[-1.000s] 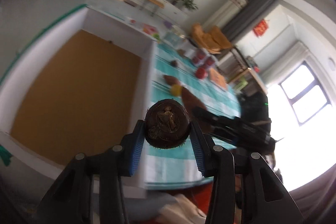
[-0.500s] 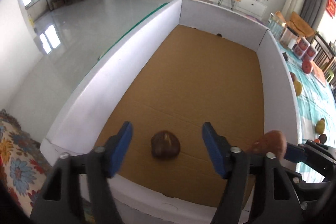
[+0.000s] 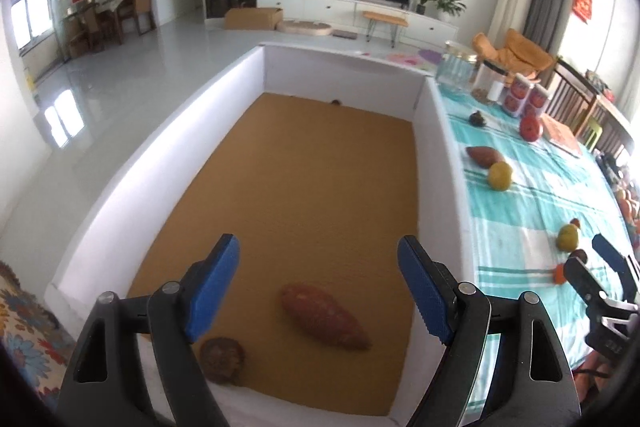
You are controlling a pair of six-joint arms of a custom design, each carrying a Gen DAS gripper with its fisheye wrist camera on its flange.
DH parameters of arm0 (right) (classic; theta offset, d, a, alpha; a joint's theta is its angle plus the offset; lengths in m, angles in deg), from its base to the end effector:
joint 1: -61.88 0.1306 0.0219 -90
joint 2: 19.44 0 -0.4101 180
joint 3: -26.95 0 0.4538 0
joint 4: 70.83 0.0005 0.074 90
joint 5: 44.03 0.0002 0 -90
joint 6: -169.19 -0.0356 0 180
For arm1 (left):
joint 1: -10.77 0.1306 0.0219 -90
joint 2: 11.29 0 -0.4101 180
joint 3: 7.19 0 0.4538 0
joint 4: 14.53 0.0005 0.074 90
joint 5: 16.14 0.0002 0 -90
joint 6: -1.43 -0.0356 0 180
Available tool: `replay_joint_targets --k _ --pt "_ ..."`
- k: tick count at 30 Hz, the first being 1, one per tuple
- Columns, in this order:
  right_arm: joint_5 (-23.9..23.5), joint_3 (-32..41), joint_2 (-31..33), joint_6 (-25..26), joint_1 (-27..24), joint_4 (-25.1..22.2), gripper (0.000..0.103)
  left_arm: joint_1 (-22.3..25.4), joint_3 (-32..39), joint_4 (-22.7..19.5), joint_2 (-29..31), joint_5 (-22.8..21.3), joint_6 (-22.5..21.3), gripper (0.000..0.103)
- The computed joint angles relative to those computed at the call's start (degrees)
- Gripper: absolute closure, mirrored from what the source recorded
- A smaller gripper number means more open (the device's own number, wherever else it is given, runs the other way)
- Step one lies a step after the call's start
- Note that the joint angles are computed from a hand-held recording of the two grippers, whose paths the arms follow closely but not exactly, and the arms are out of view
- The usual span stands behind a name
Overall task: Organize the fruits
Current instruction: 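Withdraw both tools from the bin back over the table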
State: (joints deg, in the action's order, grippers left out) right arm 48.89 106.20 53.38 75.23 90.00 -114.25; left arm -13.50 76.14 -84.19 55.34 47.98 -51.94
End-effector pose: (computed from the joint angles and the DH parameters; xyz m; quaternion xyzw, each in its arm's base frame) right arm 0.3884 0.2049 0.5071 -0.1761 0.8772 0.1014 0.4351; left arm 0.3322 -0.1333 0.5527 -0.1702 0.9111 0.0262 0.3745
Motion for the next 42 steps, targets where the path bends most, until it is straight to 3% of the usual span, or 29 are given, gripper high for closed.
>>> replay_joint_targets --k 4,6,9,12,16,22,28,39,42 --pt "6.6 -5.5 -2.2 -3.3 -7.8 1.7 0.006 -3.7 2.3 3.6 4.2 -1.5 -4.5 0.019" --pt "6.2 -7.0 -3.3 -6.8 -12.5 1.8 0.006 -4.7 3.4 4.0 6.2 -1.2 -6.2 0.019" --pt "1.0 -7.9 -5.4 -15.1 -19.2 2.3 0.006 -6.9 4.4 4.1 8.2 -2.5 -6.4 0.019" --pt "-1.0 -9.7 -10.2 -17.4 -23.4 0.6 0.004 -7.7 5.0 4.1 9.7 -3.0 -5.9 0.019" --pt "-1.6 -10.1 -10.7 -17.8 -23.8 -0.1 0.004 -7.3 5.3 2.2 10.5 0.2 -3.0 0.019" --pt "-0.7 -10.5 -9.8 -17.1 -22.7 0.7 0.004 -7.5 4.5 3.8 9.8 0.2 -1.1 0.019" --pt "-0.2 -10.8 -10.3 -18.0 -22.8 1.1 0.004 -7.8 3.7 6.0 9.0 -2.2 -0.2 0.019" --pt "0.6 -11.8 -11.1 -18.4 -22.9 2.5 0.004 -7.5 3.5 7.4 8.7 -2.9 1.5 0.019" --pt "0.2 -11.8 -11.2 -19.4 -23.7 2.3 0.004 -8.7 3.7 7.4 8.1 -7.5 2.4 0.019"
